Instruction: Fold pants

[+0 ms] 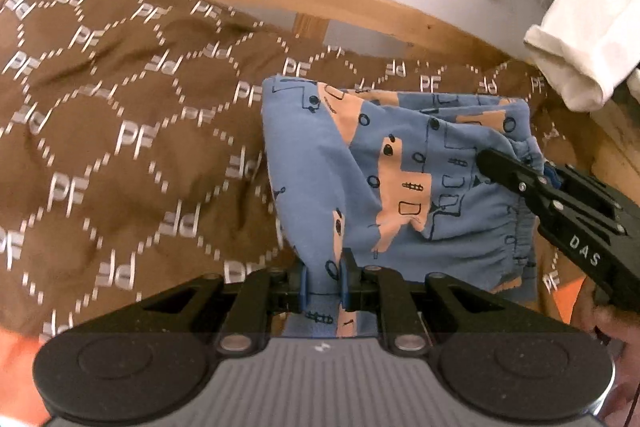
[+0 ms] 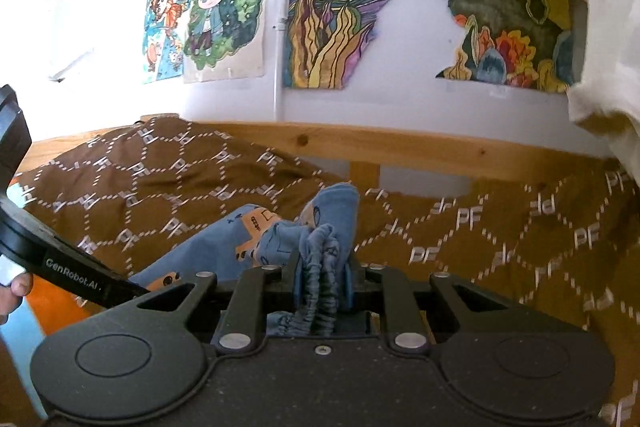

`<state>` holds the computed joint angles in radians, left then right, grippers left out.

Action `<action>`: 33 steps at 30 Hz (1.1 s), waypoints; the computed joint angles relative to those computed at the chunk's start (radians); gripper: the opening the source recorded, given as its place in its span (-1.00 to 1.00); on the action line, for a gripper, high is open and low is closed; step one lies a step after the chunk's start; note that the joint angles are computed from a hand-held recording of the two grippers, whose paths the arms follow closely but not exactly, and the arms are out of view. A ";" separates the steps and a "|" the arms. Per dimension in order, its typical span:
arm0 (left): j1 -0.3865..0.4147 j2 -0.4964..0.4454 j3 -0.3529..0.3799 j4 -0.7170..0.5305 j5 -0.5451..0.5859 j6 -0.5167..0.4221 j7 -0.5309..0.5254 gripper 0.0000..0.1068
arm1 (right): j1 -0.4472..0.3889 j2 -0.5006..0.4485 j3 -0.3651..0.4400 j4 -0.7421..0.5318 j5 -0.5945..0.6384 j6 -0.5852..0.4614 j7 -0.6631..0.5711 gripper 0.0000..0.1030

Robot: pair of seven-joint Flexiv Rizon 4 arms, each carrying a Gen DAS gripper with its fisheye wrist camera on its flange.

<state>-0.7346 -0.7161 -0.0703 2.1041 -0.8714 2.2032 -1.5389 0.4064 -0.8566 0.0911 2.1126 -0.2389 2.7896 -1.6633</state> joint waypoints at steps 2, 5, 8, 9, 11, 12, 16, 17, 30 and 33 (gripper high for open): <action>0.016 -0.012 0.007 -0.023 0.018 -0.001 0.009 -0.69 | -0.007 0.002 -0.006 -0.039 -0.021 -0.035 0.014 -0.61; 0.056 -0.025 -0.001 -0.047 0.060 -0.002 -0.012 -0.69 | -0.029 0.003 -0.008 -0.091 -0.069 -0.086 0.050 -0.61; 0.087 -0.041 -0.005 -0.067 0.095 -0.011 -0.039 -0.69 | -0.036 -0.005 -0.014 -0.132 -0.085 -0.131 0.066 -0.61; 0.096 -0.047 -0.005 -0.072 0.106 -0.017 -0.046 -0.69 | -0.040 -0.009 -0.013 -0.140 -0.087 -0.140 0.074 -0.61; 0.104 -0.062 0.001 -0.088 0.116 -0.037 -0.053 -0.69 | -0.052 -0.024 -0.006 -0.165 -0.098 -0.172 0.110 -0.61; 0.104 -0.070 0.006 -0.095 0.116 -0.049 -0.055 -0.69 | -0.053 -0.033 -0.006 -0.175 -0.096 -0.185 0.120 -0.61; 0.110 -0.085 0.022 -0.109 0.131 -0.088 -0.071 -0.69 | -0.055 -0.062 -0.011 -0.208 -0.087 -0.229 0.146 -0.60; 0.127 -0.085 0.014 -0.106 0.154 -0.092 -0.087 -0.69 | -0.065 -0.068 -0.006 -0.213 -0.096 -0.234 0.165 -0.60; 0.188 -0.081 0.019 -0.097 0.306 -0.125 -0.223 -0.58 | -0.062 -0.091 -0.016 -0.248 -0.081 -0.264 0.221 -0.43; 0.180 -0.079 0.031 -0.100 0.305 -0.137 -0.235 -0.54 | -0.052 -0.088 -0.022 -0.245 -0.060 -0.269 0.216 -0.31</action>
<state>-0.5546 -0.7951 -0.0398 2.0038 -0.5661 2.0662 -1.7742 0.3549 -0.9442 0.0687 1.8672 -0.2985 2.5206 -1.4472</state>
